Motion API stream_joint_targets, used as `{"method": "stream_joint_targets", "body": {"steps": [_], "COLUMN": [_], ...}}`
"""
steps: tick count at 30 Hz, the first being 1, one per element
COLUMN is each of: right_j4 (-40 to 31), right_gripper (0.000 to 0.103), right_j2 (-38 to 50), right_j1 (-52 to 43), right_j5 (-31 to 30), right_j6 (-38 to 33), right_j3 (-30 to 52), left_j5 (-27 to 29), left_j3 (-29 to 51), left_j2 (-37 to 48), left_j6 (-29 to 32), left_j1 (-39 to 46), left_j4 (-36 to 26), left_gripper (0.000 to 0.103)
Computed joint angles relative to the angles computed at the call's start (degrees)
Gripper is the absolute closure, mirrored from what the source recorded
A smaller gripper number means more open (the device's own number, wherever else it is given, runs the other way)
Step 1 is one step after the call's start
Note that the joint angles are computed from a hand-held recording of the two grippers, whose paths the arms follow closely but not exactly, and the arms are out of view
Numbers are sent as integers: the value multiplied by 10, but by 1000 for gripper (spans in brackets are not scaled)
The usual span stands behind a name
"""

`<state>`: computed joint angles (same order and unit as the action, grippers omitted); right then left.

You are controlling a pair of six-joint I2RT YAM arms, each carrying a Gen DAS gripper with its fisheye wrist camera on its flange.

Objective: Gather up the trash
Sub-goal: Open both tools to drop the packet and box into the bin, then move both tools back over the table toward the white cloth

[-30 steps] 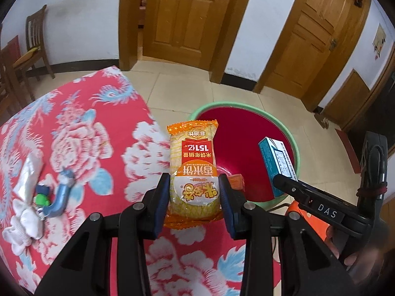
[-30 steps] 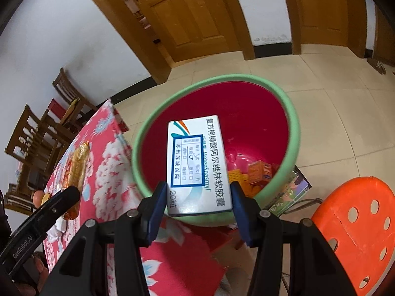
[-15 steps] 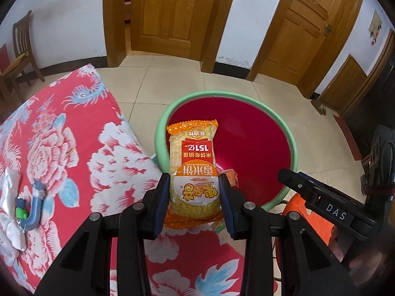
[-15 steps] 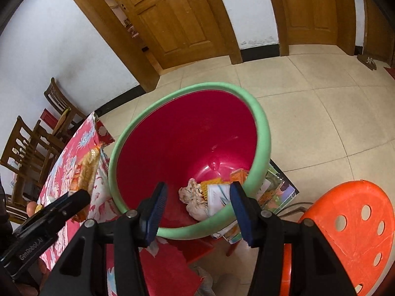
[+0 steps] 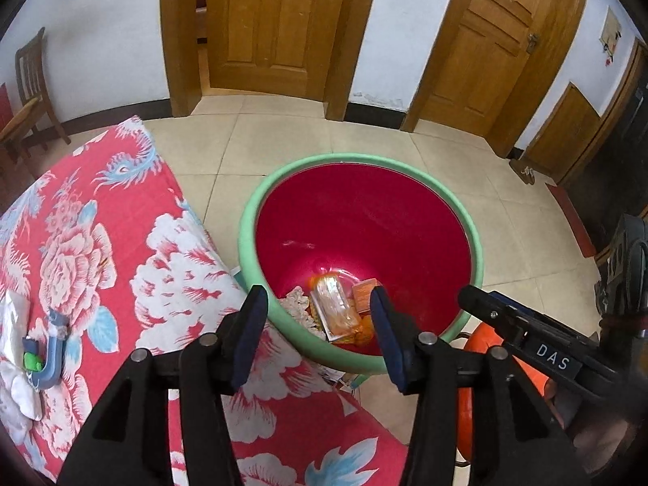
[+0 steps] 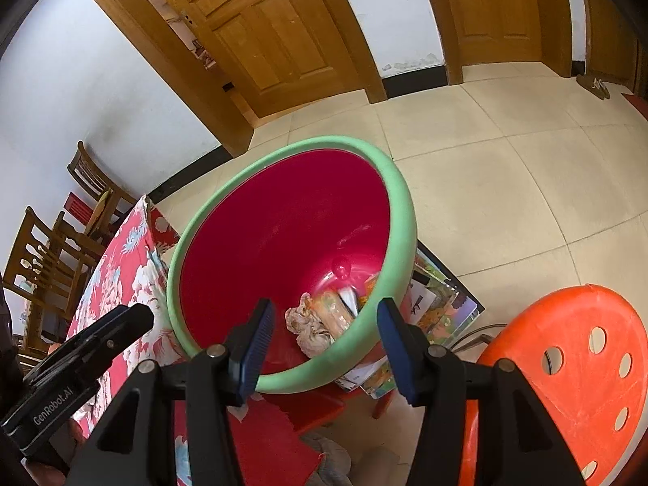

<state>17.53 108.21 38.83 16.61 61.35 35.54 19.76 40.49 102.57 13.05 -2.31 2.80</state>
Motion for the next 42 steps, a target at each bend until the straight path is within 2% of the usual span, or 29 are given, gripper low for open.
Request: {"method": "stream_joint_targets", "body": {"steps": [9,20,32,42], "right_j4": [3,-19,-55,-92], "right_gripper": [45,43,41,40], "right_j2": [-13,-23,-11,22], "right_j1": [17,59,97,124], "right_j5": [6,24,23,20], "right_j6": [6,18,12,1], "right_j3": [-6,19,73,139], "left_j5": [26,66,92,102], "left_j3": [-29,-55,-15,20], "left_j2": [-42,-82,-47,-11], "left_j6": [10,55,114,131], "left_j1": [61,198,346,435], "left_j4": [-9,-34,-66,-70], "left_gripper": [44,42,42,41]}}
